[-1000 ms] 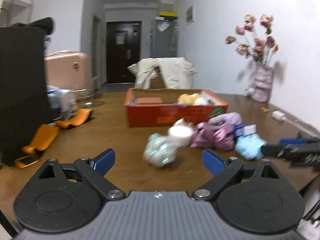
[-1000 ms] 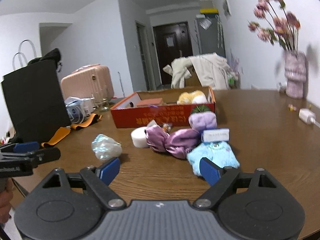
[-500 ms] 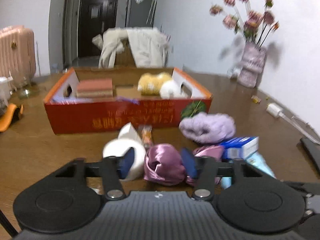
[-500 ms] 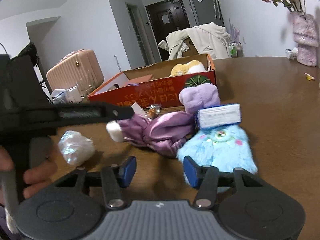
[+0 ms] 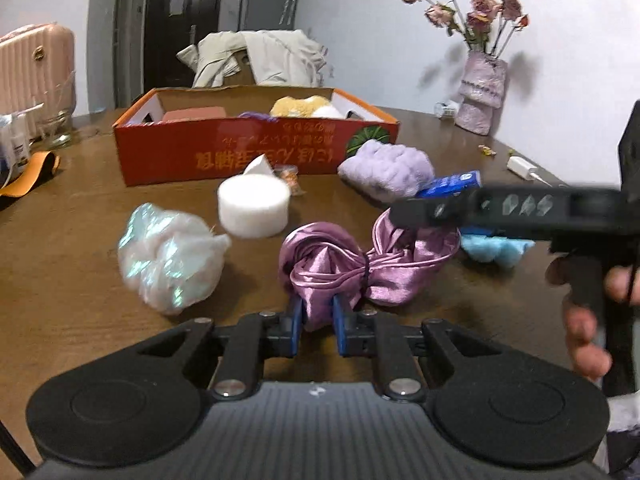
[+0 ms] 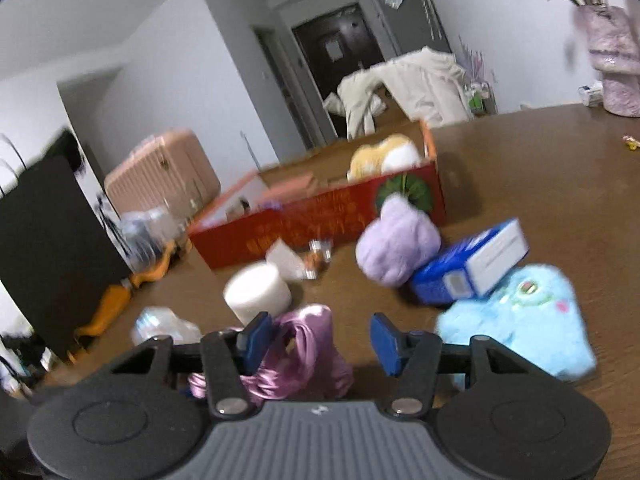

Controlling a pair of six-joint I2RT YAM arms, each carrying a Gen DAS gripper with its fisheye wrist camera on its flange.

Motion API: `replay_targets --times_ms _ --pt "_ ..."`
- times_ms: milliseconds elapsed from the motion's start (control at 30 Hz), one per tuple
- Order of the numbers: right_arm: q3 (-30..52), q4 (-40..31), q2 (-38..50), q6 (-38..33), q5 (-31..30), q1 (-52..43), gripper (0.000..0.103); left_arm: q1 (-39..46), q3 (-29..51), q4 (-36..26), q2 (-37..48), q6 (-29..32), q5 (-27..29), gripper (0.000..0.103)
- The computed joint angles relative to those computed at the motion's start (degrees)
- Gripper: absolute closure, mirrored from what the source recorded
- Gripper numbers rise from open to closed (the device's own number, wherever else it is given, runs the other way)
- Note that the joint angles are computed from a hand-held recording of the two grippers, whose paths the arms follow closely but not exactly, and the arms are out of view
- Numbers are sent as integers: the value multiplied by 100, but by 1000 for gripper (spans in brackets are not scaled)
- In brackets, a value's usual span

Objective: Organize soft objects
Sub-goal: 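Reach the left gripper to the pink satin scrunchie and grasp it, then carry the pink scrunchie into the box and open the left gripper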

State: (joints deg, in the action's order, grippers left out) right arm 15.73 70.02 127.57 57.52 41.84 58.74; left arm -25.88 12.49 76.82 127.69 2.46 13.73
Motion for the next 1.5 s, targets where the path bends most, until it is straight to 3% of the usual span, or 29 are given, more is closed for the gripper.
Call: replay_targets --times_ms 67,133,167,200,267,333,400,500,533,633,733,833,900,967,1100,1200,1267,1367,1500 --pt "158 -195 83 7 -153 -11 57 83 -94 7 -99 62 51 85" --pt "143 -147 194 158 -40 222 60 188 -162 126 -157 43 126 67" --pt "136 -118 237 245 -14 281 60 228 -165 231 -139 -36 113 48" --pt "136 -95 271 310 18 327 60 246 -107 257 -127 -103 70 46" --pt "116 -90 306 461 102 460 60 267 91 -79 -207 -110 128 48" --pt "123 -73 349 541 113 518 59 274 303 -455 -216 -93 278 56" --pt "133 -218 312 673 197 611 58 258 315 -392 -114 -27 368 71" --pt "107 -439 194 878 277 812 63 257 205 -217 -2 -41 354 81" --pt "97 -434 182 901 296 875 72 286 184 -204 35 -59 407 83" --pt "152 -467 190 1066 408 1078 86 336 -36 33 64 -88 539 88" --pt "273 -1235 -189 1274 569 1299 89 374 -381 337 -104 -16 688 89" --pt "277 -1823 -650 1366 778 1473 89 521 -604 215 -597 -6 923 89" --pt "143 -1947 -1132 1091 859 1450 89 631 -604 -384 -1309 -28 1048 88" --pt "-2 -1880 -1681 364 711 1146 89 752 -346 -1415 -2172 -116 1153 88" --pt "134 -1817 -2734 -1645 -418 -359 89 896 983 -3162 -2894 -172 1149 88" --pt "972 -2290 -2851 -2504 -1587 -1699 89 951 2564 -4150 -2332 -240 967 88" --pt "1970 -2834 -2402 -2916 -2217 -2412 89 988 3902 -4999 -1610 -294 860 88" --pt "3673 -3801 -1312 -3071 -2760 -3086 89 1022 5894 -6089 -326 -262 605 88" --pt "5592 -4914 79 -2838 -3347 -3553 88 987 7515 -6870 885 155 33 83"
